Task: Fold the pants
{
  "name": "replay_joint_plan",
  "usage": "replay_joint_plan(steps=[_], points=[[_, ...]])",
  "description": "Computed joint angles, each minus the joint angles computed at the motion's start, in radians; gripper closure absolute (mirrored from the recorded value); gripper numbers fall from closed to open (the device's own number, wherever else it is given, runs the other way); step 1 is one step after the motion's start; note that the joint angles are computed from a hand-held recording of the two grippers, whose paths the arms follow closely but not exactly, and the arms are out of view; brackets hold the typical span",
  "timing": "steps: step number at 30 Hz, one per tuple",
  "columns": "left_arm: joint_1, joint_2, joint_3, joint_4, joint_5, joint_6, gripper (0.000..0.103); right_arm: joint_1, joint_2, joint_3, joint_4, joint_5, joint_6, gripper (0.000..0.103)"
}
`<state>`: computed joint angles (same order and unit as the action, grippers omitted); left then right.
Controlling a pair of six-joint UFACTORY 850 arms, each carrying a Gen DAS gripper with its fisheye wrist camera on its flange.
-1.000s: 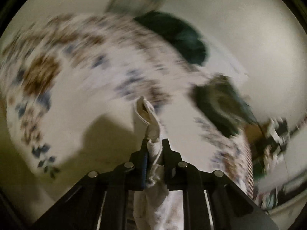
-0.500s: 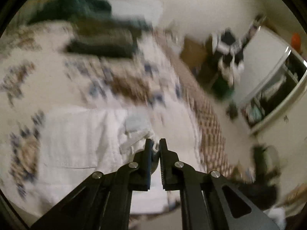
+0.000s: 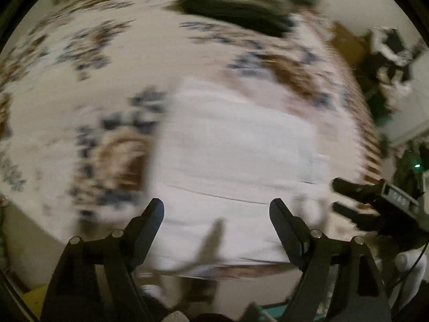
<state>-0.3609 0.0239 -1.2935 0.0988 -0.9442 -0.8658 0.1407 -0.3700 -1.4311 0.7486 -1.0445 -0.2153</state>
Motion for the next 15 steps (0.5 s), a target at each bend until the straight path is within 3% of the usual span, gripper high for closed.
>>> replay_joint_plan(steps=[5,7,8,11,15], points=[[0.079,0.034,0.071,0.039,-0.024,-0.026,0.023,0.084,-0.146,-0.116,-0.113,0.018,0.066,0.018],[0.095,0.037,0.083,0.051,-0.026,-0.027,0.023,0.086,-0.157,-0.111,-0.051,0.044,0.067,0.022],[0.102,0.033,0.086,0.051,-0.020,-0.026,0.023,0.080,-0.158,-0.101,0.026,0.039,0.044,0.030],[0.117,0.020,0.080,0.027,-0.014,-0.023,0.023,0.102,-0.156,-0.094,0.050,0.040,0.063,0.069],[0.122,0.010,0.050,-0.017,0.007,0.002,0.023,0.117,-0.077,-0.038,0.016,0.113,0.084,0.081]])
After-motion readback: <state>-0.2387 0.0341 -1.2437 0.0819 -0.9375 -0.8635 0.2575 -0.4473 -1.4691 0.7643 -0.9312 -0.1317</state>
